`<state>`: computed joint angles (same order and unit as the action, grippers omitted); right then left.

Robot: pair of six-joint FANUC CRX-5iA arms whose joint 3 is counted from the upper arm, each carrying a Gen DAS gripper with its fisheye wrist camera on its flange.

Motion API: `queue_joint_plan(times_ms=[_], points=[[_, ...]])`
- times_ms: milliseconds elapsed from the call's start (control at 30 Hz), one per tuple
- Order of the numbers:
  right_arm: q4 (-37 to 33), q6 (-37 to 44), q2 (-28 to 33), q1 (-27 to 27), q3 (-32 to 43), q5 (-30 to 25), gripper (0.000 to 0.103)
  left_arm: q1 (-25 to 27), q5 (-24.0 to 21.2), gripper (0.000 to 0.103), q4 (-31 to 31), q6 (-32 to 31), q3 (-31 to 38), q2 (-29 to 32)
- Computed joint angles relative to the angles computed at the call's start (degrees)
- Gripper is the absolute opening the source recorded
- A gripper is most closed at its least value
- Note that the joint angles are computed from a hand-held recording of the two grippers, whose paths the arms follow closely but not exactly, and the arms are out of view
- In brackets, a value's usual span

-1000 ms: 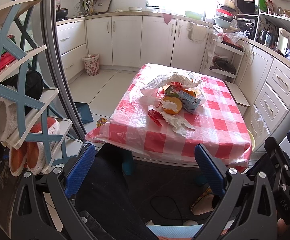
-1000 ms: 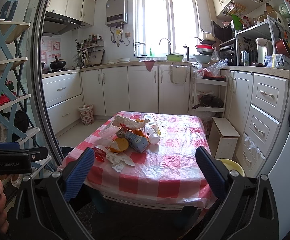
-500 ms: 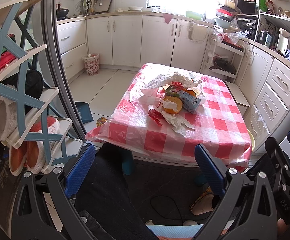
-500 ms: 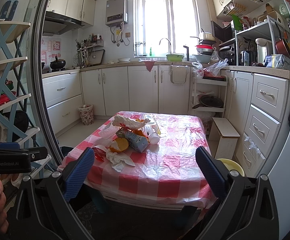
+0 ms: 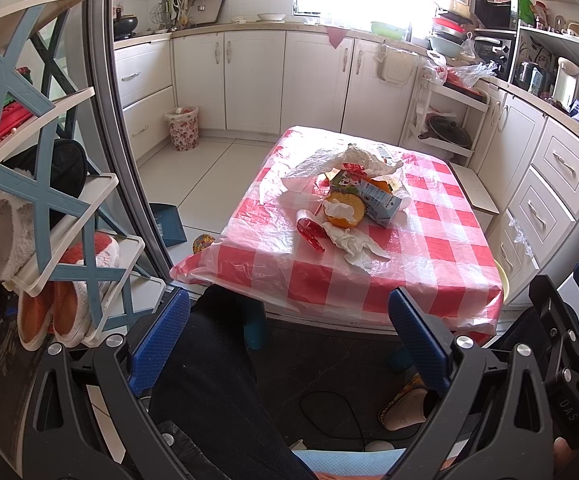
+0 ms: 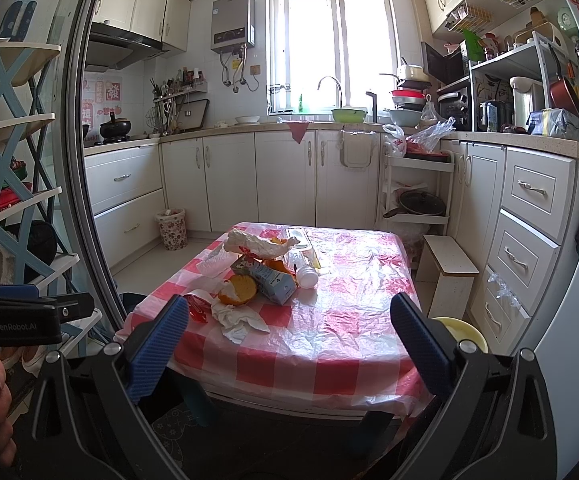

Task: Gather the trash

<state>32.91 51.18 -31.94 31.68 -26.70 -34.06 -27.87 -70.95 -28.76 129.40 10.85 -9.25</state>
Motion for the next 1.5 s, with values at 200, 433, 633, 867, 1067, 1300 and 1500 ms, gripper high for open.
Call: queue_joint_plan(times_ms=[200,433,633,867,1067,1300,1500], points=[[1.27,-0.87,0.43,0.4,0.22,0.44,0.097,0.36,0.23,0.095,0.11,0.2,-0.35,-0.08],[-2.9,4.23,3.61,-0.93,2.76,1.09,0.097,1.18,-0.1,0.095,-0.42,1.08,0.45,2.0],[-11.86,13.18,8.62,-3.34,8.06,1.62,0.097,4.51,0.63,0.095,1.51,-1.32,1.92,4.65],[-18.96,19.32,15.31,-7.15,13.48,2.18,0.097,3.44,1.3,0.095,-1.92,-8.73,9.44,13.01],[-32.26,29.35,23.12,-12.3,23.07,-0.61,0.097,3.04,3.68,0.095,-4.72,-18.44,18.4,22.77],[-40.05,35.36,32.38,-16.42,33.73,-2.52,0.097,-0.07,6.72,0.095,-12.78,-25.13,27.48,32.83],[-44.64,36.91,36.74,-18.26,38.18,-4.58,0.097,-1.03,10.03,0.092,-16.08,-28.47,33.25,38.46]])
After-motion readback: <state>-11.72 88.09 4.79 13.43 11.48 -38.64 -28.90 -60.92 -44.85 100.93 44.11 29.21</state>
